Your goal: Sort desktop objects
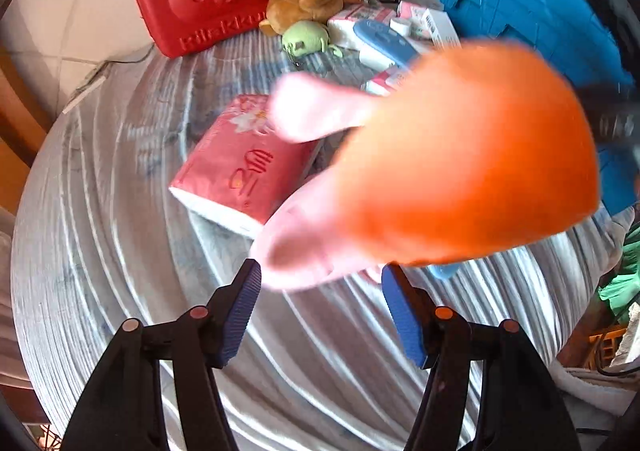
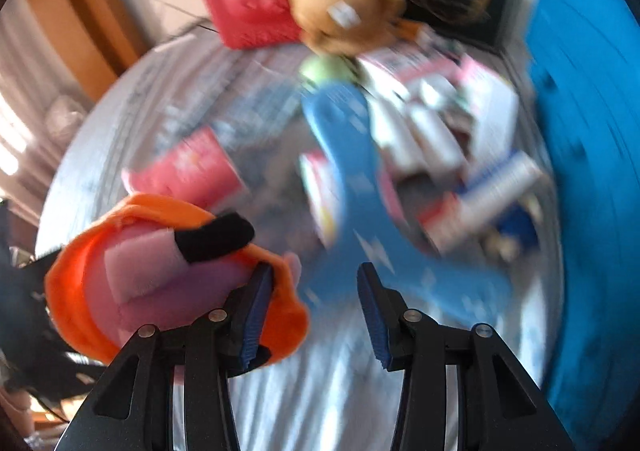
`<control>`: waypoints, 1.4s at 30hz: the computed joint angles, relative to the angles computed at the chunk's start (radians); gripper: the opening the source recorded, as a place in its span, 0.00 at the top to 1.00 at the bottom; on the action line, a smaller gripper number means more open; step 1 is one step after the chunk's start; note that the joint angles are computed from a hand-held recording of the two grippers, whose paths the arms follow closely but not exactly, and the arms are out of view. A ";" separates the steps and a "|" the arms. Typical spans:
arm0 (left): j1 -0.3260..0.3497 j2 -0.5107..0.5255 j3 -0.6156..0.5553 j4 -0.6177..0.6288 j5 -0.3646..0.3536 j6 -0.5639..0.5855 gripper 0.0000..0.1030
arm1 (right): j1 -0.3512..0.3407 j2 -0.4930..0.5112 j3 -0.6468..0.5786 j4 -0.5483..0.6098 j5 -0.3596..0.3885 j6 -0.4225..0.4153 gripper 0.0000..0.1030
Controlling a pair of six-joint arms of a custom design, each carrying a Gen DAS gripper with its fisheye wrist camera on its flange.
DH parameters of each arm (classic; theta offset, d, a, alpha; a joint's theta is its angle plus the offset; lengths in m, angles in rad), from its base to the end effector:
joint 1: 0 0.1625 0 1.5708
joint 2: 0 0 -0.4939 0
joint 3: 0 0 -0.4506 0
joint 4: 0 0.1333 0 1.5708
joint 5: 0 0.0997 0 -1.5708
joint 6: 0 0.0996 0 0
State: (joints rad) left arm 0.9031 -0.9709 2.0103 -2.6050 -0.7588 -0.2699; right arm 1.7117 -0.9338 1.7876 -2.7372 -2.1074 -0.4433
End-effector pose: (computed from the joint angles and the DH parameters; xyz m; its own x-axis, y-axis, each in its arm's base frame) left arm -0.2141 -0.6036 0.1127 -0.6836 0.2041 -0.7008 0.4533 0.8712 -0.1885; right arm 0.1814 -0.6924 0.1691 -0.7313 -0.3725 0.5713 -0.4952 0.8660 -0.0692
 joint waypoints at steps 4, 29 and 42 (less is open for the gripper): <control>-0.010 0.000 0.017 -0.042 -0.008 0.007 0.36 | -0.023 -0.051 0.072 -0.058 -0.041 0.072 0.37; 0.025 0.101 -0.055 -0.172 -0.150 0.418 0.52 | -0.049 -0.094 0.289 -0.311 0.109 0.280 0.36; -0.068 0.107 -0.179 -0.348 -0.171 0.557 0.53 | 0.066 -0.187 0.215 -0.398 0.044 0.141 0.37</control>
